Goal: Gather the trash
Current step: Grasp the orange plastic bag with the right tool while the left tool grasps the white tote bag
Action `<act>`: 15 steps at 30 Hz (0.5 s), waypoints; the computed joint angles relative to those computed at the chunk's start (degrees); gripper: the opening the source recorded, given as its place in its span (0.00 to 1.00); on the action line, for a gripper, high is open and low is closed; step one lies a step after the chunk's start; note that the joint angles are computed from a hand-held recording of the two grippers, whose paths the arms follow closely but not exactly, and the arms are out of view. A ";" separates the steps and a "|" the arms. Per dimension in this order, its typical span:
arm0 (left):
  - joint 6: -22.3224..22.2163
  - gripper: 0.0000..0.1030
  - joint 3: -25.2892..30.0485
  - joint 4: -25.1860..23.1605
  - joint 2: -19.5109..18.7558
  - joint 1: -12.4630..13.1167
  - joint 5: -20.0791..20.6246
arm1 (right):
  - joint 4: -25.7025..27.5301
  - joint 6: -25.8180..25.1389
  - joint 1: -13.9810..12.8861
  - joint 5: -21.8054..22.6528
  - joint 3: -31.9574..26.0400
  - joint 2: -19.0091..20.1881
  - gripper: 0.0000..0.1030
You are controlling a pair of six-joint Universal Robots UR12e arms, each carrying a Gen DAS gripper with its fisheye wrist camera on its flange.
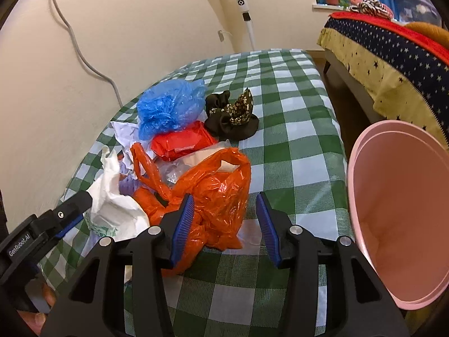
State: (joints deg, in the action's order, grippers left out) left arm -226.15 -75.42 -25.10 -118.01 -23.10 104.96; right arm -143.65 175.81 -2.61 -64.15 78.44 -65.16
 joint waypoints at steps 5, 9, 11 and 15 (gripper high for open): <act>-0.34 0.51 -0.02 1.28 -0.27 0.37 -2.38 | 0.36 -1.14 0.07 0.77 -0.04 0.02 0.27; 0.12 0.50 -0.07 2.43 -0.39 0.46 -3.71 | 0.56 -2.14 -0.08 2.28 0.21 -0.21 0.12; 0.49 0.46 -0.19 2.93 -0.33 0.38 -3.47 | 0.29 -2.19 -0.13 2.49 0.44 -0.41 0.08; 0.34 0.32 -0.67 3.97 0.08 0.44 -3.74 | -0.54 -1.26 -0.53 3.17 0.84 -0.80 0.07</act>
State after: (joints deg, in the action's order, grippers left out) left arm -225.81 -76.09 -21.14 -117.92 -22.66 101.22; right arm -144.19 174.54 -3.14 -60.98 79.28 -65.97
